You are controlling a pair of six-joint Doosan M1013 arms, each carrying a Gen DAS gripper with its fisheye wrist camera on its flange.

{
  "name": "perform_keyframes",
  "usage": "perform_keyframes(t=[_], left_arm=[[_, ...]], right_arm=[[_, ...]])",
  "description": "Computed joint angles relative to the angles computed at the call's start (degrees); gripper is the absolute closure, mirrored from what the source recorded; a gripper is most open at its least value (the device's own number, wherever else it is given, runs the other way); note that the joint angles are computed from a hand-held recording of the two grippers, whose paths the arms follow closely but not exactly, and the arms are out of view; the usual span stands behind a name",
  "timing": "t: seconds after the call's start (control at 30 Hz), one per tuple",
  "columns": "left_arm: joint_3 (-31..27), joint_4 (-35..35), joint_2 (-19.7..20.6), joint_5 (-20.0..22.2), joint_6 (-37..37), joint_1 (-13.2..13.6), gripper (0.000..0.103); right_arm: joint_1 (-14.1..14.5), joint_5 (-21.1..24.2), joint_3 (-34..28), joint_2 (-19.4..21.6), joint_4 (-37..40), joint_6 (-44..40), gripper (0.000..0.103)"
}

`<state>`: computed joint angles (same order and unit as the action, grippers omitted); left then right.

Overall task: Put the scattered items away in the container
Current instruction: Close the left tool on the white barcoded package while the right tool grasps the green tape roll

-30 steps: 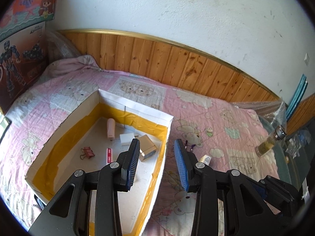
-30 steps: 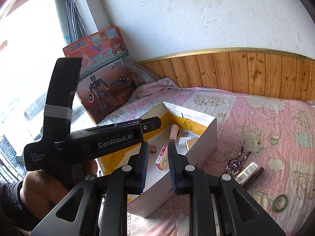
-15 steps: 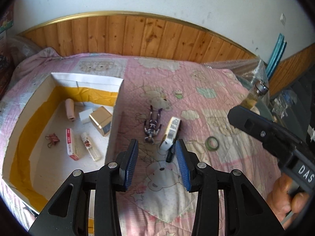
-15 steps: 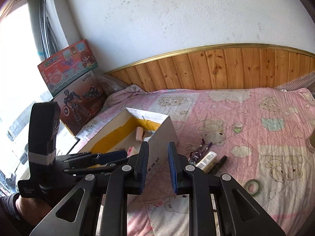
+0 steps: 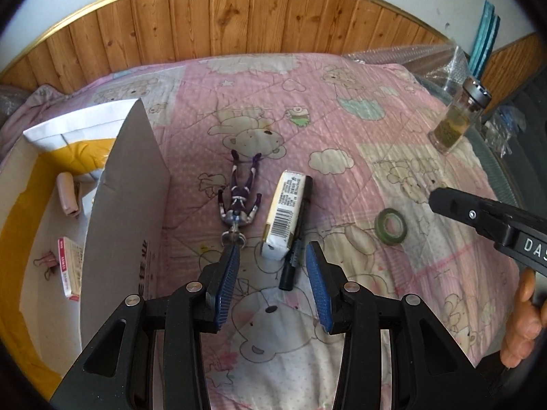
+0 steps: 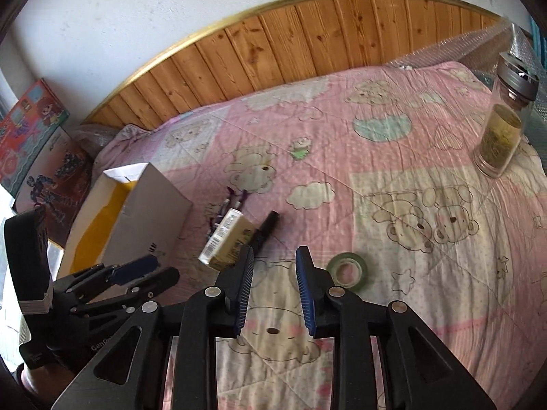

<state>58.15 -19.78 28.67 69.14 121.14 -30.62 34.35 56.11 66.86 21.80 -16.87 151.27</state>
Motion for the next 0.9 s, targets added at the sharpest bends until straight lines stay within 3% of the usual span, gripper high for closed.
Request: perform_keyframes(t=[0.1, 0.27, 0.4, 0.57, 0.9], left_arm=[[-0.9, 1.8, 1.6, -1.7, -0.9, -0.6, 0.059], [-5.6, -3.0, 5.5, 4.5, -3.3, 0.1, 0.058], [-6.1, -5.2, 6.2, 5.0, -2.2, 0.0, 0.057], [-6.1, -5.6, 6.7, 5.9, -0.9, -0.4, 0.052], [-5.9, -2.7, 7.6, 5.2, -3.2, -0.9, 0.055]], right_arm=[[-1.2, 2.3, 0.2, 0.7, 2.7, -2.3, 0.073], [-2.5, 7.8, -0.6, 2.6, 4.9, -10.0, 0.072], [-2.9, 11.7, -0.9, 3.9, 5.0, -16.2, 0.072], [-3.9, 11.4, 0.8, 3.7, 7.2, -18.2, 0.072], [-3.7, 10.8, 2.1, 4.0, 6.7, -20.7, 0.073]])
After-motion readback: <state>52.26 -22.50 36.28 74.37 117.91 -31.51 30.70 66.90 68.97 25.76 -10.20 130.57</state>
